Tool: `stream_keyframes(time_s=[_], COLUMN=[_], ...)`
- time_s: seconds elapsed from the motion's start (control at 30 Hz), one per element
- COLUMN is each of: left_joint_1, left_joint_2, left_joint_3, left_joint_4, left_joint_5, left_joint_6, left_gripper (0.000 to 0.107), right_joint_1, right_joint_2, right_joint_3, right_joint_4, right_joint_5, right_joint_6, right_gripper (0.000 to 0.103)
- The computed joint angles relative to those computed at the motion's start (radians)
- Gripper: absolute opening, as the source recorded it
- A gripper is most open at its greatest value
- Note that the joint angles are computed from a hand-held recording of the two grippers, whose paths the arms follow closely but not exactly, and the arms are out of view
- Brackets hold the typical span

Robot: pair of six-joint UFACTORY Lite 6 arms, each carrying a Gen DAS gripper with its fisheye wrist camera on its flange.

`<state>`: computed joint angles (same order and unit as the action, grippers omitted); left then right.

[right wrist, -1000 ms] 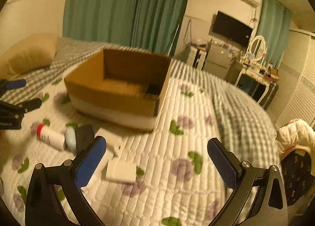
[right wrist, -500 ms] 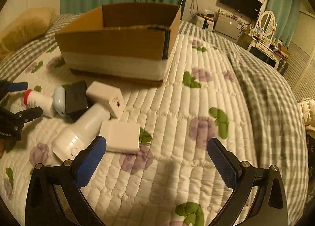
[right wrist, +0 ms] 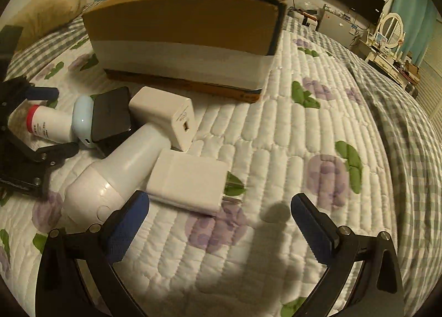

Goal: Organize rigid objects
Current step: 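Grasp the red-capped white bottle with the left tool while the right tool grasps a white charger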

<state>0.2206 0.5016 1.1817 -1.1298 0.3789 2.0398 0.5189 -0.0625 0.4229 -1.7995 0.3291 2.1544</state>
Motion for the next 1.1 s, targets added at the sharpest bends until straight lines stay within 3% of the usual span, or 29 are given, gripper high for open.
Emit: stream_keyframes(time_s=[0.03, 0.1, 0.5, 0.53, 0.6, 0.63, 0.93, 1.1], left_joint_1=[-0.005, -0.002, 0.071, 0.076, 0.084, 0.089, 0.130, 0.144], left_joint_2=[0.000, 0.005, -0.128, -0.147, -0.162, -0.167, -0.217, -0.250], left_joint_3=[-0.003, 0.007, -0.128, -0.153, -0.170, -0.170, -0.150, -0.121], left_joint_4=[-0.006, 0.043, 0.115, 0.102, 0.093, 0.097, 0.117, 0.118], left_joint_5=[-0.004, 0.032, 0.104, 0.105, 0.111, 0.119, 0.183, 0.229], left_joint_6=[0.012, -0.018, -0.120, -0.106, -0.103, -0.116, -0.220, -0.271], left_gripper=[0.099, 0.077, 0.075, 0.075, 0.075, 0.075, 0.075, 0.075], right_joint_1=[-0.001, -0.010, -0.048, -0.050, -0.055, -0.048, -0.030, 0.011], right_joint_2=[0.013, 0.037, 0.154, 0.155, 0.147, 0.144, 0.027, -0.116], right_joint_3=[0.010, 0.030, 0.118, 0.119, 0.110, 0.105, 0.027, -0.019], right_joint_4=[-0.007, -0.015, -0.060, -0.071, -0.135, -0.146, -0.113, 0.099], right_joint_5=[-0.001, -0.005, -0.028, -0.031, -0.042, -0.045, -0.020, -0.005], right_joint_6=[0.008, 0.011, 0.010, 0.016, 0.065, 0.073, 0.075, -0.101], right_gripper=[0.103, 0.103, 0.103, 0.100, 0.084, 0.071, 0.071, 0.071])
